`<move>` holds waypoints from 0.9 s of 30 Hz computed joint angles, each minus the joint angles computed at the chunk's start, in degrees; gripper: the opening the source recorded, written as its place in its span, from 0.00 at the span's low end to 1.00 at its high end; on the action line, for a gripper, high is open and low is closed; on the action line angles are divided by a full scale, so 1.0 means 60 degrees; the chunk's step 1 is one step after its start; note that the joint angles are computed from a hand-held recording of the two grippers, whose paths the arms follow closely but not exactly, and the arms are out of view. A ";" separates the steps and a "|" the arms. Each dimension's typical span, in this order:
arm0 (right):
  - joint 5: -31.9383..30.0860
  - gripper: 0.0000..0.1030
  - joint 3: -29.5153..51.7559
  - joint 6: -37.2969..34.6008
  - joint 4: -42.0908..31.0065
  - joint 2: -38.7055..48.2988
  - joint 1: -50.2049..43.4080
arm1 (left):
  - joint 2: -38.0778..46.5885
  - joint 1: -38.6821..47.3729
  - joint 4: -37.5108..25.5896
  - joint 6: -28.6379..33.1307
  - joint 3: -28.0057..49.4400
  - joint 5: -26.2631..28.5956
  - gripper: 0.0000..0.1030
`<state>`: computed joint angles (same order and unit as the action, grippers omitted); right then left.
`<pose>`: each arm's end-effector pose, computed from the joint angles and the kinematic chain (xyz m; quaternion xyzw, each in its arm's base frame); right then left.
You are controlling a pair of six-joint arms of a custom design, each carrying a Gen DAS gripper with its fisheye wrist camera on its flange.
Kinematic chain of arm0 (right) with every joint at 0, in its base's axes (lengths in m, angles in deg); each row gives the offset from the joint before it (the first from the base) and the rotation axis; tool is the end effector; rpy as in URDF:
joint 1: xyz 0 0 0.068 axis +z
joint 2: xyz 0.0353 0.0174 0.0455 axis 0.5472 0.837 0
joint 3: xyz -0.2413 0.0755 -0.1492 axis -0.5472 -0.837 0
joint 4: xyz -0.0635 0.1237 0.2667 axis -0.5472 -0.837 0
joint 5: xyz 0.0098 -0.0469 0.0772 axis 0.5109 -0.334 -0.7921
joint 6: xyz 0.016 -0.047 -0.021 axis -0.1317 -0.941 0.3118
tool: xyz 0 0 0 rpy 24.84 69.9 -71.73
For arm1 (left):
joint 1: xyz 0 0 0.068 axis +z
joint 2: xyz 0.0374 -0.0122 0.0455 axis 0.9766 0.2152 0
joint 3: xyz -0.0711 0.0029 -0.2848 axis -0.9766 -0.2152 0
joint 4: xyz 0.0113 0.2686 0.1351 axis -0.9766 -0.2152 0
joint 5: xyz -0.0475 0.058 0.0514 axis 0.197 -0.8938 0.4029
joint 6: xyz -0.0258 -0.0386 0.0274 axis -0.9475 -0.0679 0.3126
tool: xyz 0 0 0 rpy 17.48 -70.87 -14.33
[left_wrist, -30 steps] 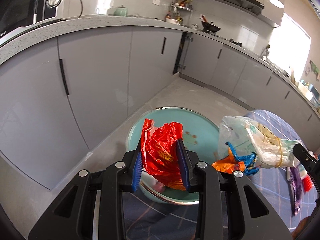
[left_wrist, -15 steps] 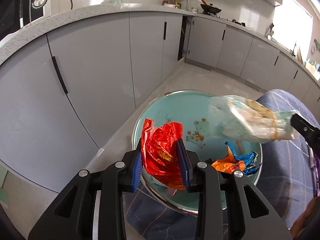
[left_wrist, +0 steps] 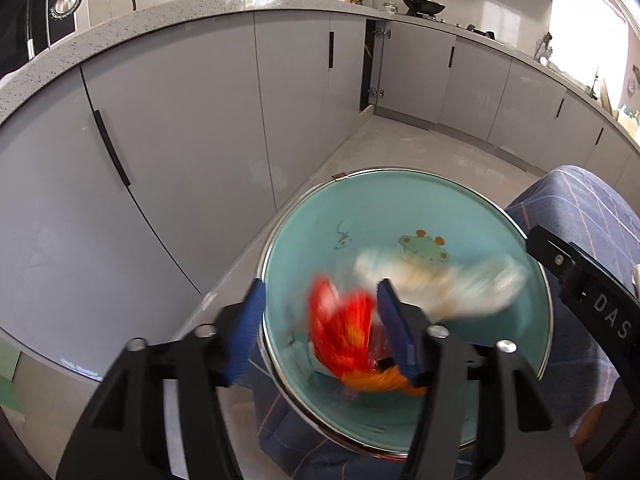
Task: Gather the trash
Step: 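Carry both items over the teal bucket and open both tools to drop them, then move both open tools back over the table toward the remaining trash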
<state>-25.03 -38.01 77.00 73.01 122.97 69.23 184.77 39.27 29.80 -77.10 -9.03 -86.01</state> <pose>0.2498 0.1570 0.1064 0.2253 0.8761 0.0268 0.4255 0.2816 -0.2100 0.1194 0.1165 0.9252 -0.0441 0.3585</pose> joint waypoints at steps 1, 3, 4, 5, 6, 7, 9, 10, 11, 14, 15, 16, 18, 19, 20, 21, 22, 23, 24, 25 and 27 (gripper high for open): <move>0.0017 0.47 -0.0062 0.0040 -0.0017 -0.0069 0.0020 | -0.0007 0.0000 0.0000 0.0017 -0.0015 -0.0046 0.60; 0.0104 0.47 -0.0262 0.0129 -0.0074 -0.0384 0.0085 | -0.0037 0.0040 -0.0006 -0.0001 -0.0059 -0.0050 0.63; 0.0189 0.47 -0.0349 0.0178 -0.0140 -0.0548 0.0129 | -0.0090 0.0060 -0.0022 -0.0044 -0.0103 -0.0014 0.63; 0.0321 0.47 -0.0451 0.0261 -0.0272 -0.0783 0.0193 | -0.0145 0.0070 -0.0038 -0.0085 -0.0149 -0.0014 0.63; 0.0413 0.47 -0.0531 0.0328 -0.0424 -0.1023 0.0233 | -0.0215 0.0040 -0.0096 -0.0149 -0.0174 -0.0056 0.64; 0.0513 0.49 -0.0656 0.0454 -0.0619 -0.1322 0.0314 | -0.0248 0.0022 -0.0119 -0.0183 -0.0196 -0.0073 0.64; 0.0595 0.51 -0.0799 0.0598 -0.0971 -0.1762 0.0413 | -0.0352 -0.0077 -0.0189 -0.0245 -0.0264 -0.0127 0.65; 0.0681 0.51 -0.0877 0.0690 -0.1160 -0.1981 0.0514 | -0.0436 -0.0163 -0.0233 -0.0265 -0.0308 -0.0194 0.65; 0.0725 0.52 -0.0860 0.0722 -0.1333 -0.2101 0.0558 | -0.0528 -0.0235 -0.0255 -0.0283 -0.0365 -0.0245 0.67; 0.0852 0.53 -0.1043 0.0935 -0.1865 -0.2624 0.0740 | -0.0812 -0.0511 -0.0383 -0.0401 -0.0429 -0.0405 0.69; 0.0862 0.54 -0.1130 0.0979 -0.2008 -0.2837 0.0761 | -0.0887 -0.0582 -0.0410 -0.0430 -0.0453 -0.0461 0.70; 0.0916 0.54 -0.1239 0.1094 -0.2251 -0.3126 0.0823 | -0.0999 -0.0706 -0.0493 -0.0492 -0.0465 -0.0601 0.72; 0.0923 0.57 -0.1385 0.1216 -0.2477 -0.3471 0.0886 | -0.1172 -0.0907 -0.0630 -0.0615 -0.0495 -0.0896 0.78; 0.0895 0.59 -0.1471 0.1254 -0.2612 -0.3691 0.0917 | -0.1291 -0.1026 -0.0699 -0.0664 -0.0526 -0.1013 0.78; 0.0906 0.59 -0.1582 0.1345 -0.2850 -0.3985 0.1002 | -0.1378 -0.1096 -0.0742 -0.0673 -0.0545 -0.1035 0.78; 0.0978 0.59 -0.1658 0.1471 -0.3079 -0.4199 0.1119 | -0.1452 -0.1180 -0.0785 -0.0695 -0.0562 -0.1074 0.78; 0.1036 0.59 -0.1717 0.1557 -0.3287 -0.4401 0.1208 | -0.1527 -0.1296 -0.0840 -0.0734 -0.0574 -0.1147 0.78; 0.1084 0.59 -0.1780 0.1647 -0.3549 -0.4649 0.1307 | -0.1613 -0.1450 -0.0906 -0.0784 -0.0588 -0.1242 0.79; 0.1120 0.59 -0.1838 0.1756 -0.3825 -0.4889 0.1407 | -0.1659 -0.1529 -0.0957 -0.0817 -0.0585 -0.1290 0.80; 0.1164 0.59 -0.1886 0.1851 -0.3988 -0.5043 0.1484 | -0.1706 -0.1679 -0.1043 -0.0894 -0.0562 -0.1402 0.84; 0.1384 0.59 -0.2036 0.2169 -0.4518 -0.5544 0.1735 | -0.1780 -0.1906 -0.1160 -0.0999 -0.0529 -0.1576 0.87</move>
<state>-16.72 -50.22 90.02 45.90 89.70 79.64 174.09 27.83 22.84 -83.10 -12.21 -95.47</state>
